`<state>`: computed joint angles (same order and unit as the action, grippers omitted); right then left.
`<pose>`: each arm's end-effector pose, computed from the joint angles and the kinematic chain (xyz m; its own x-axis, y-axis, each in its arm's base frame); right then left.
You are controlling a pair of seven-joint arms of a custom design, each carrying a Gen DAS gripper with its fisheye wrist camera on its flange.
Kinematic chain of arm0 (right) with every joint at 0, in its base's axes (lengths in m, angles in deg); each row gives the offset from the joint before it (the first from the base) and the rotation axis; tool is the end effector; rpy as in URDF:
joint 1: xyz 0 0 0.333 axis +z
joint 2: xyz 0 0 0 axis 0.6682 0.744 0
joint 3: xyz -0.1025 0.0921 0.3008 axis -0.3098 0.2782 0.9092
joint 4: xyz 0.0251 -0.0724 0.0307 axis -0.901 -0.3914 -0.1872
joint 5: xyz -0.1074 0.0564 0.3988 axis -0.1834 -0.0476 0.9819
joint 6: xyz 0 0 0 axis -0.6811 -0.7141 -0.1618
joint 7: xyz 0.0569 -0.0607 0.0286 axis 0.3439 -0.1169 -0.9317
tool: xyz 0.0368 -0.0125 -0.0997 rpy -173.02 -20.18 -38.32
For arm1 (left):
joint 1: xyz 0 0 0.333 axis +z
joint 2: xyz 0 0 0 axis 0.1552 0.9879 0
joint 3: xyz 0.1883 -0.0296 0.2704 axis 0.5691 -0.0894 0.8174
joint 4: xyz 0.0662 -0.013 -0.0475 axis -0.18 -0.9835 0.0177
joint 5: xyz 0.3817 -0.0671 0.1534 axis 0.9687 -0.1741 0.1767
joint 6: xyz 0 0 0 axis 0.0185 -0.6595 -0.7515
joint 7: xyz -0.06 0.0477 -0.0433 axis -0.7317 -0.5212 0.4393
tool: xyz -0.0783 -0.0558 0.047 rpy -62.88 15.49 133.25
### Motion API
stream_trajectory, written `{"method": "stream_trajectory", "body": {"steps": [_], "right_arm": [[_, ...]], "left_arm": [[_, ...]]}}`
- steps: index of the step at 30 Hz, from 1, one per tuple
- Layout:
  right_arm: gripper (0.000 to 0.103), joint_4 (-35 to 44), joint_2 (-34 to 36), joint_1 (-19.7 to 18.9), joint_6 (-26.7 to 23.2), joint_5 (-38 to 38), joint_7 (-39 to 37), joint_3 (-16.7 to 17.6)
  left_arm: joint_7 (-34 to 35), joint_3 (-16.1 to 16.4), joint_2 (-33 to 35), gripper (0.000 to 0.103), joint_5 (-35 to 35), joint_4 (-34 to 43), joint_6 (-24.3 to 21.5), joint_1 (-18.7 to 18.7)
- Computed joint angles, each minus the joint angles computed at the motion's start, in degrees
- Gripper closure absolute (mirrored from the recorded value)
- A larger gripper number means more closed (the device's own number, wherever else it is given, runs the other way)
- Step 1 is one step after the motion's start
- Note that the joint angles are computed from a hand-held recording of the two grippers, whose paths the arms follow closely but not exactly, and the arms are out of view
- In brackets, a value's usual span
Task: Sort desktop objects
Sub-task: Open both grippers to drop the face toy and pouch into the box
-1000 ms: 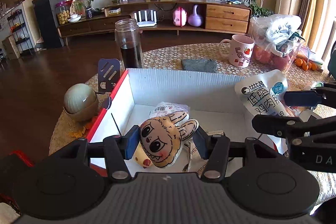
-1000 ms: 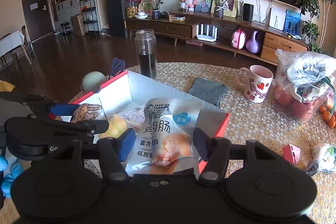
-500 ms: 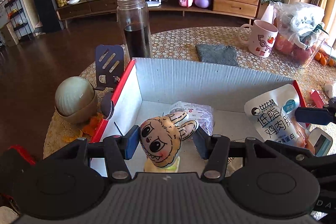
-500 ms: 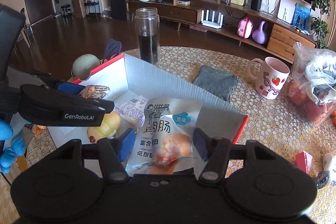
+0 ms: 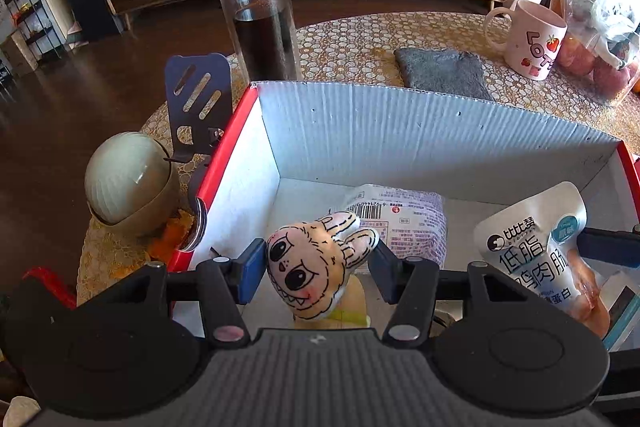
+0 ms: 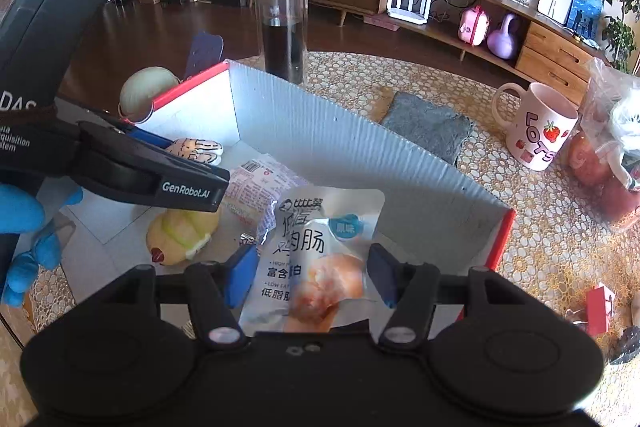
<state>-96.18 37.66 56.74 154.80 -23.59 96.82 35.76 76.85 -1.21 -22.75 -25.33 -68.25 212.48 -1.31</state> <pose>0.6027 0.2619 0.4114 0.4275 -0.9040 -0.0071 -0.7074 -0.3296 -0.6253 0.6399 -0.1639 0.4179 -0.0482 -0.9949 -0.0886 -0.8358 0.0888 -0.5418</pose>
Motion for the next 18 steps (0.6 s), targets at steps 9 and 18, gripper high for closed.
{"method": "stream_trajectory", "body": {"steps": [9, 18], "right_arm": [[0.043, 1.27, 1.07, -1.05, -2.72, 3.57, -2.93, 1.43], [0.043, 2.03, 1.94, -1.05, -4.68, 5.31, -4.96, 1.68]], "left_arm": [[4.79, -0.90, 1.36, 0.048, -3.25, 1.53, -1.94, 0.18], [8.57, -1.14, 2.29, 0.048, -7.04, 2.80, -4.28, 0.22]]}}
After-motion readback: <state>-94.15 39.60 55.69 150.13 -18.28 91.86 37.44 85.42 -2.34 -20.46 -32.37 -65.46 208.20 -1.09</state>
